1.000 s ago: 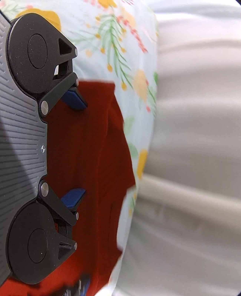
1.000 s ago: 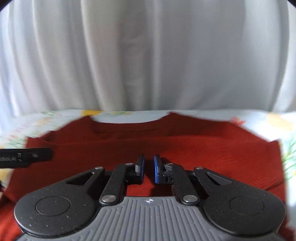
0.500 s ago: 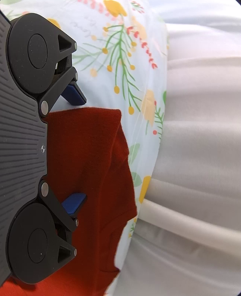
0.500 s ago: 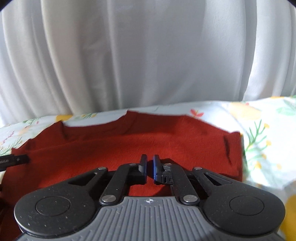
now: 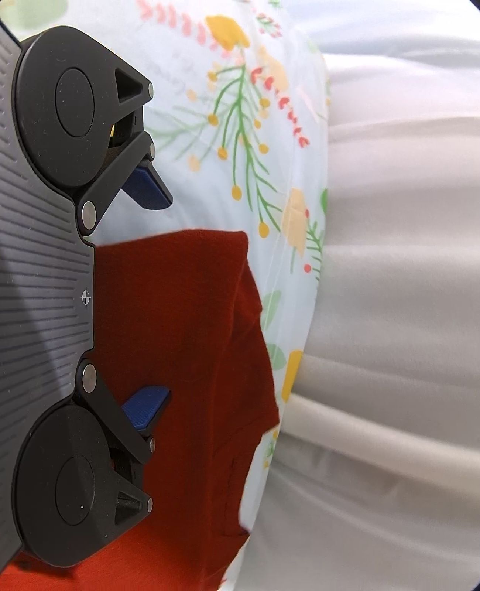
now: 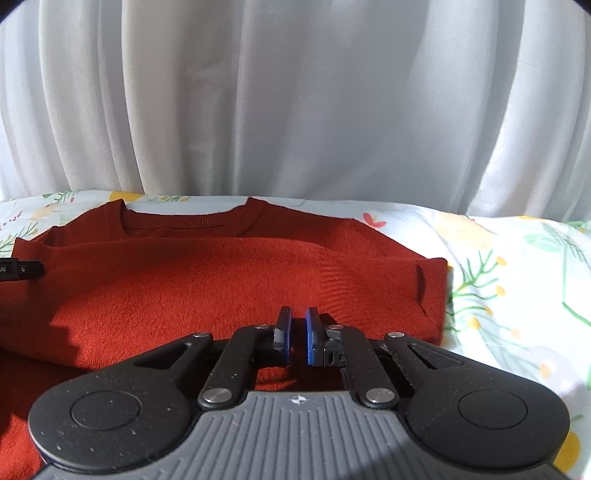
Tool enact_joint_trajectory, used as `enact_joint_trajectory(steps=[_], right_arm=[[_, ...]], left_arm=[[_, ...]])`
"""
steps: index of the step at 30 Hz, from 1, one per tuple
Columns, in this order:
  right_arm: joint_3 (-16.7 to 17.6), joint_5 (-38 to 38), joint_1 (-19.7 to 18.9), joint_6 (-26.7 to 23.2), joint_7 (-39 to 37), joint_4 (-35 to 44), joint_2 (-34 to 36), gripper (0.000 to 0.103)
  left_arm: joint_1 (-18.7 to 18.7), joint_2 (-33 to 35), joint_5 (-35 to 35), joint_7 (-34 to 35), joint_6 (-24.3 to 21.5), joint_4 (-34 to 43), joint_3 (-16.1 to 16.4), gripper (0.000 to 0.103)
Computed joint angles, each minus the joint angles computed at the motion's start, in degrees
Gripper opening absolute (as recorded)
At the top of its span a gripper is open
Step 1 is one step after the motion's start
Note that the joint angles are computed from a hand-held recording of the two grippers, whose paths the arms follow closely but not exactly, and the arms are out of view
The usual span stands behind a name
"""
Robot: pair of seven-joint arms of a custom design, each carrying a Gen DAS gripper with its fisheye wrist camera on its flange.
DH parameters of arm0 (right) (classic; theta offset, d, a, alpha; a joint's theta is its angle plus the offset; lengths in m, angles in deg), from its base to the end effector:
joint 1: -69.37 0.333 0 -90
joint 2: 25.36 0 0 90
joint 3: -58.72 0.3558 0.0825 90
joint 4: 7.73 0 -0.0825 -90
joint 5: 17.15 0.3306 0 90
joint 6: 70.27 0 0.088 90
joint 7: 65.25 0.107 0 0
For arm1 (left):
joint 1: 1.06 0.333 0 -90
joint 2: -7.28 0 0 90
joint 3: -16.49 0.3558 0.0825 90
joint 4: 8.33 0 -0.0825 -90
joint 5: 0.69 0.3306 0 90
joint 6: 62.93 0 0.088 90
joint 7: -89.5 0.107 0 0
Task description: Fold small clothes
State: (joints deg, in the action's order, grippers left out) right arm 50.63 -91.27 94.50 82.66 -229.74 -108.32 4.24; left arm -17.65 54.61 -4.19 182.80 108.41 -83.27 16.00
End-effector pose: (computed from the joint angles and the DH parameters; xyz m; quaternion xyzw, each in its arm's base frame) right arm 0.6193 0.2351 0.3709 -0.4936 0.7576 -0.3443 0.2528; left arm 0.7472 -0.2223 0.4030 -0.5421 0.7304 -0.3383 0.2412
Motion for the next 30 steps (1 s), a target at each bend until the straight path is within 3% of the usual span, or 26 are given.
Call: enact_joint_trajectory(steps=[2,7,12,16,18,19,22,24,26,30], right_arm=[[-0.1,-1.1,0.5,-0.1,1.2,-1.4,-0.8,0.006],[1.4,1.6,-0.2,-1.6,-3.4,-1.8,-1.4,0.006],[0.4,-1.8,1.1,-2.5,-5.0,-1.4,-0.7,0.006],[1.5,-3.2,1.7,-5.2,-9.0,-2.6,-1.6,0.008],[3.3,1.6,0.9,-6.4,-13.7,-4.0,-3.6,0.010],[4.8,6.3,-0.2,-6.0,-16.5,-5.5,-5.0,0.021],[5.5,6.5,-0.9,2.5,-8.7,-16.4,-12.7,0.029],[6.5,4.2,-0.7,7.1,-0.6,-24.4,-18.6,0.032],[8.8,4.1,-0.5,8.3,6.4,-31.7,-24.1,0.036],[13.8,7.3,-0.7,6.2,16.2,-41.7,-32.8,0.038]], left_arm=[[1.2,-2.0,0.1,2.2,2.3,-4.0,-1.9,0.103],[3.2,-2.5,-2.8,3.1,0.0,-5.2,-4.6,0.103],[3.0,-2.6,-3.0,3.8,-1.1,-4.7,-4.2,0.103],[1.2,-5.4,-1.5,0.0,-7.4,-6.1,-0.4,0.103],[5.4,-8.8,-3.5,2.7,-9.1,-10.2,-5.3,0.103],[8.6,-11.1,-5.7,5.6,-9.0,-13.6,-9.0,0.103],[19.8,-19.0,-17.0,17.3,-9.1,-25.6,-20.7,0.103],[26.3,-24.9,-26.2,24.2,-10.0,-33.5,-26.1,0.103],[30.4,-30.2,-34.2,29.0,-12.3,-39.4,-28.3,0.103],[29.9,-37.3,-34.7,25.4,-18.2,-45.7,-23.5,0.103]])
